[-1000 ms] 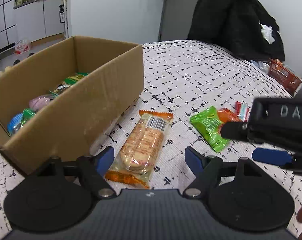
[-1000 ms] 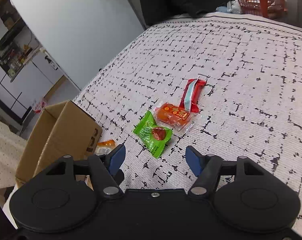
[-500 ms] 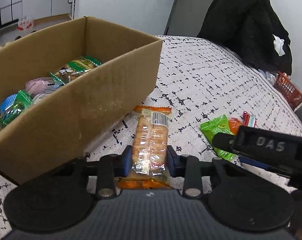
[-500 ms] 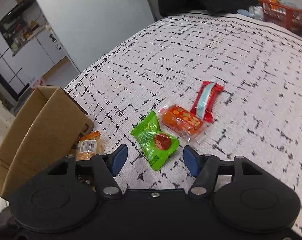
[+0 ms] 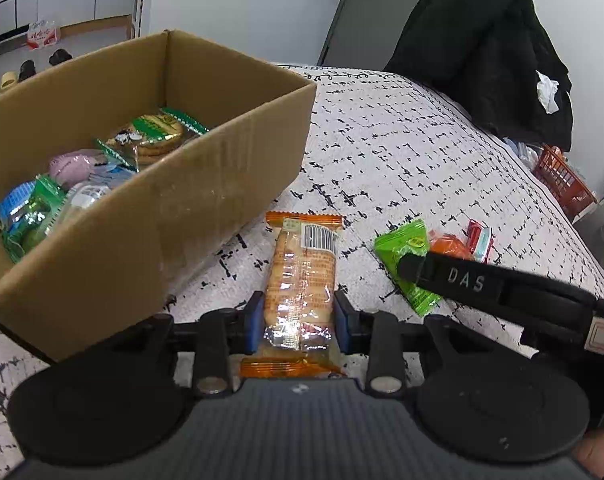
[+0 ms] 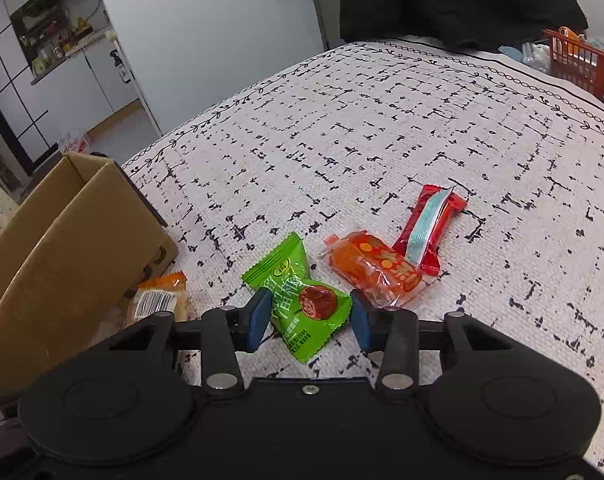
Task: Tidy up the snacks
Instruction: 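Grasp the biscuit stick pack with the left gripper while the right grasps the green candy, then carry both packs over the box and open both grippers to drop them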
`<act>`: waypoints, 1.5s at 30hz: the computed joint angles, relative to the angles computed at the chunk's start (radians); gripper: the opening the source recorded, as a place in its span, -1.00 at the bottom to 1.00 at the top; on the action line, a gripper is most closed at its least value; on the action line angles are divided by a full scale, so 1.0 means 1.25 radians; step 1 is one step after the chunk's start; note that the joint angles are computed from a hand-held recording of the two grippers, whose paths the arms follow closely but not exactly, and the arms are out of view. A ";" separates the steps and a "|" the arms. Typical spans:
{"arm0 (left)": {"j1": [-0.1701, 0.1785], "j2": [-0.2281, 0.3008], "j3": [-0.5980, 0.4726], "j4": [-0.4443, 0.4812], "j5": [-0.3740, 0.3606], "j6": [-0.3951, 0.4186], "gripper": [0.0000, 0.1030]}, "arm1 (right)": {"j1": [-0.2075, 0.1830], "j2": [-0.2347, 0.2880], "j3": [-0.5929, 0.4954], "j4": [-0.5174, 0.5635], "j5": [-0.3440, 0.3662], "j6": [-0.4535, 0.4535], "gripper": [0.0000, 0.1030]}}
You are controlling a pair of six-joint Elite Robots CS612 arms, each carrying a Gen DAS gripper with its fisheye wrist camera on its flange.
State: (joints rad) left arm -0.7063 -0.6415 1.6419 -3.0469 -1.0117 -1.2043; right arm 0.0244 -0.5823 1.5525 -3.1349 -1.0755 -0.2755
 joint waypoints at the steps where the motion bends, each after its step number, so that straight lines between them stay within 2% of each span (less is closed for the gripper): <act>1: 0.000 -0.001 0.001 -0.001 -0.002 0.005 -0.33 | 0.000 -0.003 0.005 -0.003 -0.003 -0.004 -0.26; 9: -0.010 -0.015 0.017 -0.027 0.000 0.034 -0.33 | -0.008 -0.036 0.057 -0.022 -0.032 0.039 -0.33; 12: -0.014 -0.024 0.027 -0.039 0.005 0.043 -0.34 | -0.012 -0.050 0.079 -0.041 -0.041 0.048 -0.42; 19: -0.025 -0.053 0.061 -0.089 0.010 0.102 -0.34 | -0.017 -0.069 0.117 -0.110 -0.075 0.107 -0.47; 24: -0.031 -0.074 0.084 -0.125 0.013 0.129 -0.34 | -0.024 -0.089 0.153 -0.163 -0.078 0.140 -0.48; 32: -0.037 -0.108 0.123 -0.190 0.030 0.175 -0.33 | -0.033 -0.123 0.202 -0.237 -0.040 0.222 -0.49; 42: -0.028 -0.143 0.165 -0.244 0.044 0.194 -0.34 | -0.015 -0.157 0.233 -0.271 -0.004 0.262 -0.49; 45: -0.024 -0.149 0.178 -0.254 0.046 0.183 -0.34 | -0.005 -0.163 0.234 -0.274 -0.004 0.262 -0.49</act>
State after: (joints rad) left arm -0.7361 -0.8281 1.8640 -3.3650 -0.9537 -0.9759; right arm 0.0180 -0.7864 1.8446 -3.4773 -1.0802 0.0516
